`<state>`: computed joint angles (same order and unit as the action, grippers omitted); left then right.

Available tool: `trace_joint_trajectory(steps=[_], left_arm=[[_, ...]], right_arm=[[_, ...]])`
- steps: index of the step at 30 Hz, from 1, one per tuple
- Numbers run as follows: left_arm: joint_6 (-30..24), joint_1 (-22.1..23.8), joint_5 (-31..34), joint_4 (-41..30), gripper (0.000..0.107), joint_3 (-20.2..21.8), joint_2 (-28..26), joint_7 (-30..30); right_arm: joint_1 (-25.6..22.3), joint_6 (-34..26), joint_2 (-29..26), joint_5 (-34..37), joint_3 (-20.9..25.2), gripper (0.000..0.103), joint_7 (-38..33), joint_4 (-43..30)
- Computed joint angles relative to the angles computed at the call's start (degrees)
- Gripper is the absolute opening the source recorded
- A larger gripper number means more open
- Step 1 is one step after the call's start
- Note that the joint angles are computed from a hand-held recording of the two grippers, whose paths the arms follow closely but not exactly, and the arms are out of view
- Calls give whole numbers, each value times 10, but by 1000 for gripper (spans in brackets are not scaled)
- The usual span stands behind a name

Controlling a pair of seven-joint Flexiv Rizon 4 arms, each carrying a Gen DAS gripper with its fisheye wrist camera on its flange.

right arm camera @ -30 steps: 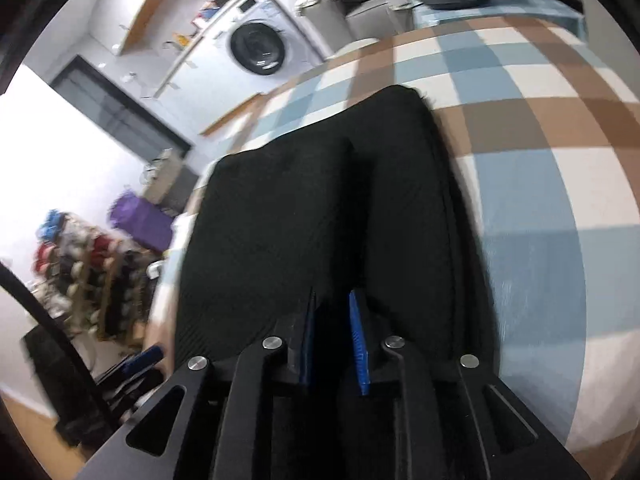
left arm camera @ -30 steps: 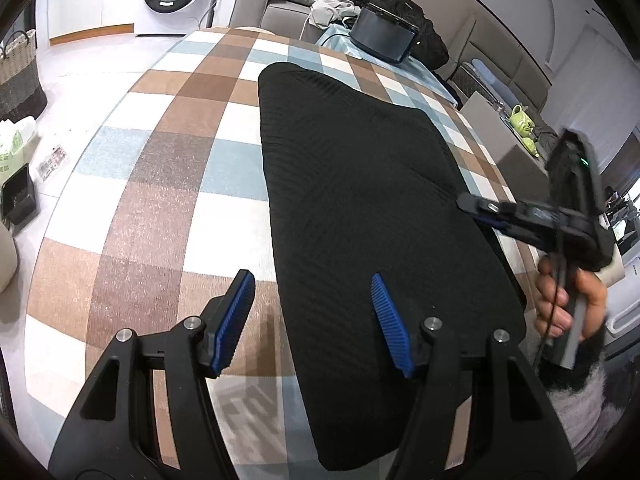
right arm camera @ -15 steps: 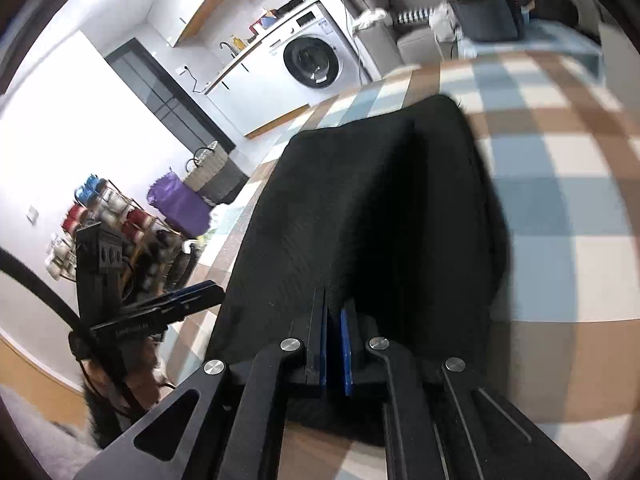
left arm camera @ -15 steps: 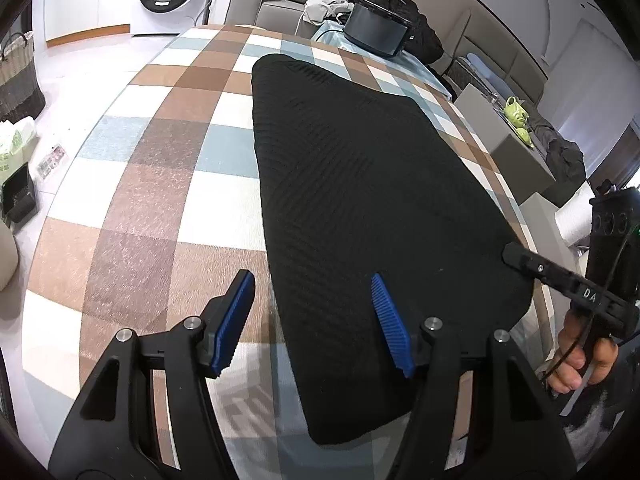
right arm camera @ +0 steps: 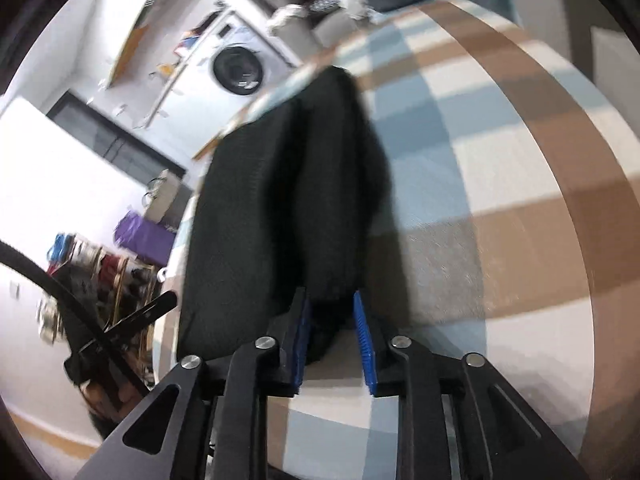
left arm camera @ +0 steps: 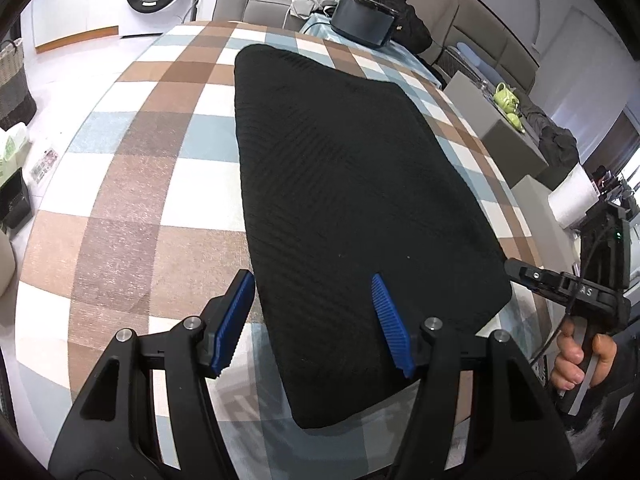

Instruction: Fold small clothes

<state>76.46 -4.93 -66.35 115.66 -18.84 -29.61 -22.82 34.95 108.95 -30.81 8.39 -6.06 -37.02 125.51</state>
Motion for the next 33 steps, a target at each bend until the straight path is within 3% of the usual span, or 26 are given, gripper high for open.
trace_joint_trajectory(steps=[4,6,7,8,10,12,14,17,18,20,23,27,30,32,33], left_arm=[[1,1,-9,4,58,-4,3,13],[-1,-2,-6,2,58,1,2,9],[-2,-4,0,1,58,6,2,0],[-2,-5,3,1,58,8,1,-4],[0,-2,-2,5,58,4,6,-1],[0,-1,-11,10,58,1,10,7],[1,-6,-5,12,58,9,11,1],[5,-7,3,18,58,14,15,-7],[7,-6,0,20,58,12,16,-5],[7,-4,-9,28,58,9,22,1],[-1,-8,-8,34,58,15,26,1],[4,-14,0,40,58,19,24,-5],[13,-18,23,37,58,25,15,-29],[7,-19,58,30,58,34,7,-61],[3,-15,70,27,57,32,3,-73]], right_arm=[[-29,22,-13,-4,28,25,6,-6],[-18,39,-16,3,20,24,-6,-3],[-5,39,-18,10,7,13,-12,-7],[1,51,-20,13,4,9,-20,-9],[30,79,-19,39,-17,8,-44,-5],[96,44,-12,58,-86,8,-46,5],[116,-32,-3,78,-107,9,-66,-2],[47,5,-3,54,-35,35,-41,2],[26,34,-6,49,-11,50,-38,4],[11,70,-10,44,8,52,-47,5],[18,41,-6,41,0,62,-61,-7],[-29,13,-20,-2,43,63,-55,-31],[-12,-13,-23,-13,24,63,-48,-36],[15,-3,-22,-14,-1,55,-55,-29],[18,4,-23,-17,-3,44,-61,-29]])
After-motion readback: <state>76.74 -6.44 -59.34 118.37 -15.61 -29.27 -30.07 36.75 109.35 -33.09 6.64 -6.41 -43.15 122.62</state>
